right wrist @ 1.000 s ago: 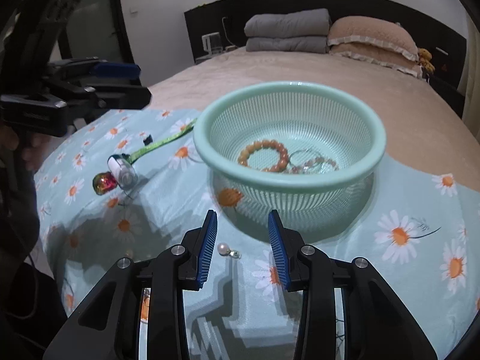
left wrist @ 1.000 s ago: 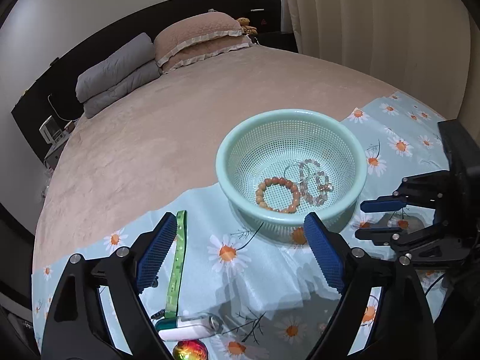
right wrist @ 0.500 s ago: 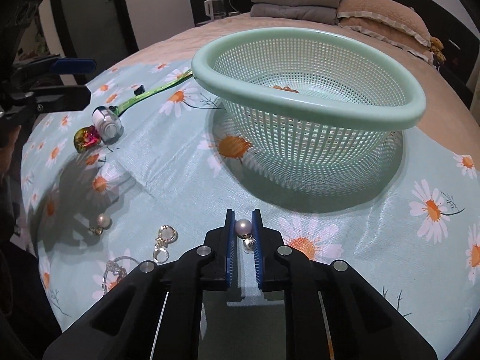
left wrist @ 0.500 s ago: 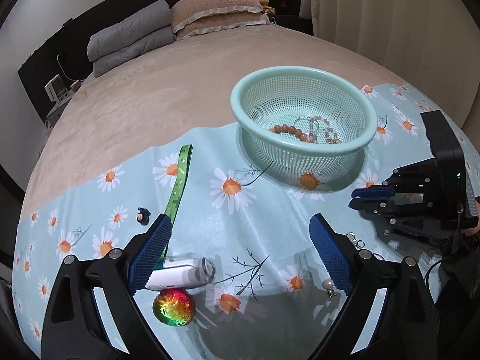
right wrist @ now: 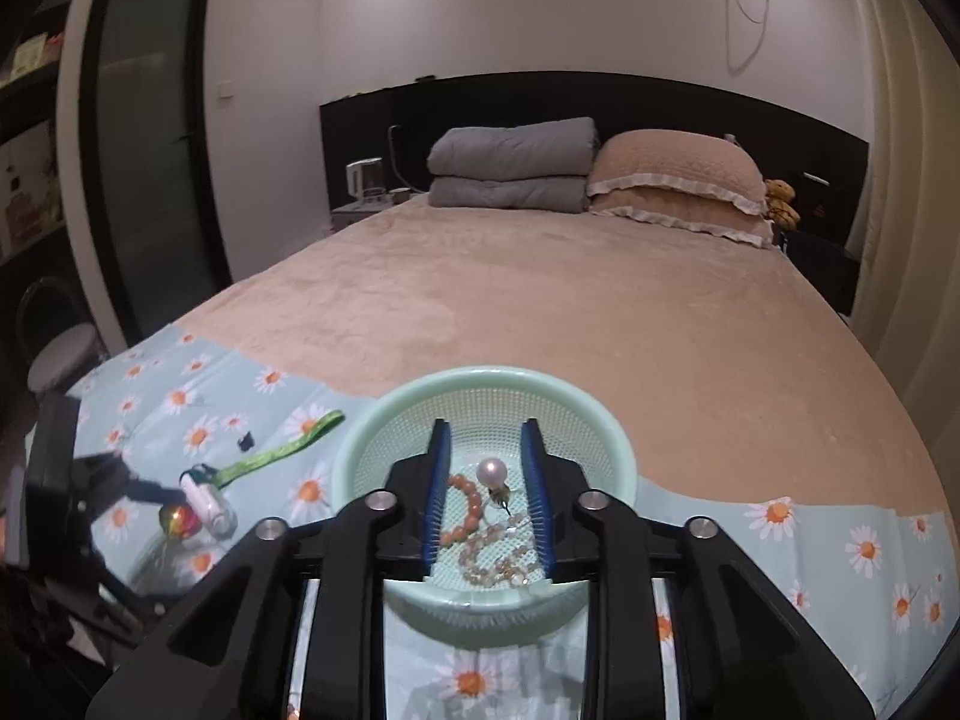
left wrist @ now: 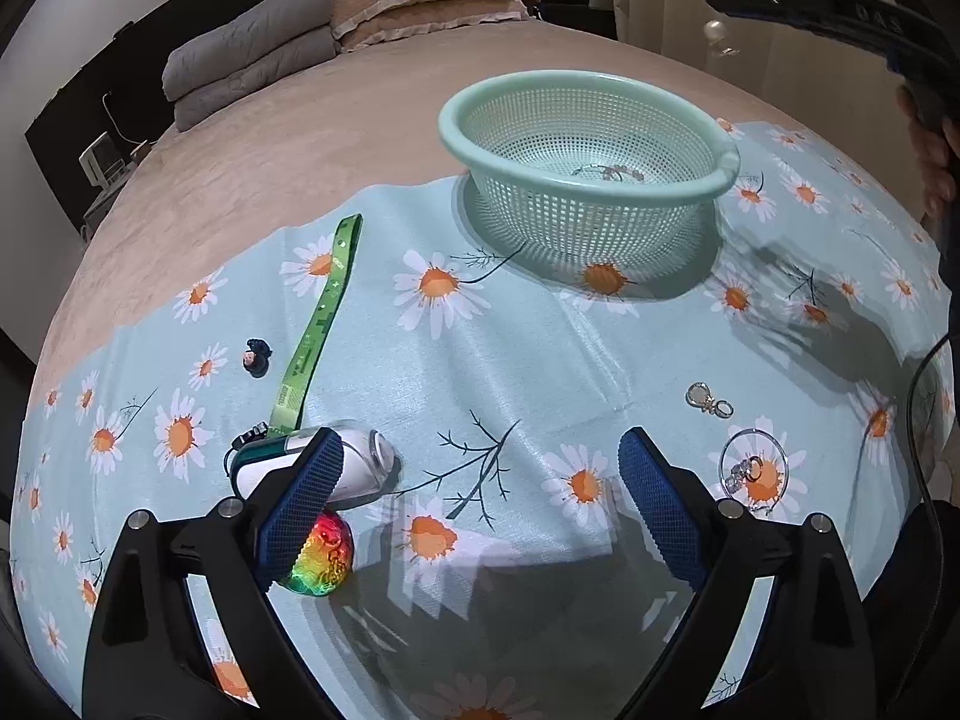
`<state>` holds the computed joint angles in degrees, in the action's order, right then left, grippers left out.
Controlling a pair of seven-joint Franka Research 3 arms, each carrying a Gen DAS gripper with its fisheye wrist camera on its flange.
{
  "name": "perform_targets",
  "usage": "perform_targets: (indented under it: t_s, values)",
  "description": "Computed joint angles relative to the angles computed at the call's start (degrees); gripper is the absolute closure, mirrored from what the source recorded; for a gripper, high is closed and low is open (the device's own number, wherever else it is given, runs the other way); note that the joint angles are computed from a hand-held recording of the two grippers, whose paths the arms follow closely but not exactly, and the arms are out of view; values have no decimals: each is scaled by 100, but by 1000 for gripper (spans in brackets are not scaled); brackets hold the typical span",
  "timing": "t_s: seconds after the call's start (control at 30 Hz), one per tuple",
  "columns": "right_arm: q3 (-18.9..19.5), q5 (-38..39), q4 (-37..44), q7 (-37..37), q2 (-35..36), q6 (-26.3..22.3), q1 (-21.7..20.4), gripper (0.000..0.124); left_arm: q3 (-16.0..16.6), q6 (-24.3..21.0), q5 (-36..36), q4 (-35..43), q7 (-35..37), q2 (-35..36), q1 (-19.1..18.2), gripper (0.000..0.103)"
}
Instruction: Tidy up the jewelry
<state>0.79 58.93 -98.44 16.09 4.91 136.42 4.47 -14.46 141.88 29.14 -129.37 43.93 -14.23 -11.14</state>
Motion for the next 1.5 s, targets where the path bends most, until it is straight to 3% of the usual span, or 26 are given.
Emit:
perform_targets:
  t_s: [0.1, 0.17, 0.27, 0.4, 0.5, 0.6, 0.77, 0.9, 1.07, 1.3, 1.5]
  values:
    - [-53, 381, -233, -58, -116, -199, -90, 81, -40, 58, 65, -87, 58, -22, -44, 12]
    - [-106, 230, -554, -135, -271, -313, -106, 81, -51, 112, 74, -130, 137, 6, -82, 12]
    - [-143, -126, -1232, -332, -605, -117, -26, 81, -148, 191, 395, -195, 7, 12, -60, 12]
    - [-269, -626, -1877, -319, -916, -414, 28, 81, -246, 299, 827, -212, -49, 32, -74, 13]
    - [-305, -800, -2336, -626, -1166, -463, 118, 82, -335, 147, 1090, -76, -124, 176, -100, 20]
    - [-315, -920, -2688, -709, -1347, -355, 210, 92, -397, -177, 1368, 137, -181, 376, -185, 38]
    - [-346, -1184, -2735, -514, -1257, -464, 263, 99, -239, -74, 1116, 173, 118, 538, -384, 42]
    - [-244, -1510, -2948, -504, -1375, -113, 355, 101, -155, 328, 933, 35, 203, 470, -405, 45]
    - [-329, -1614, -2853, -499, -1298, -397, 400, 119, -196, 418, 939, 57, 257, 512, -413, 45]
    - [-357, -1551, -2698, -432, -1184, -578, 335, 122, -153, 981, 664, -176, 658, 340, -477, 45]
    - [-396, -1447, -2520, -192, -1032, -627, 206, 122, -102, 1346, 63, -256, 1680, 365, -688, 45]
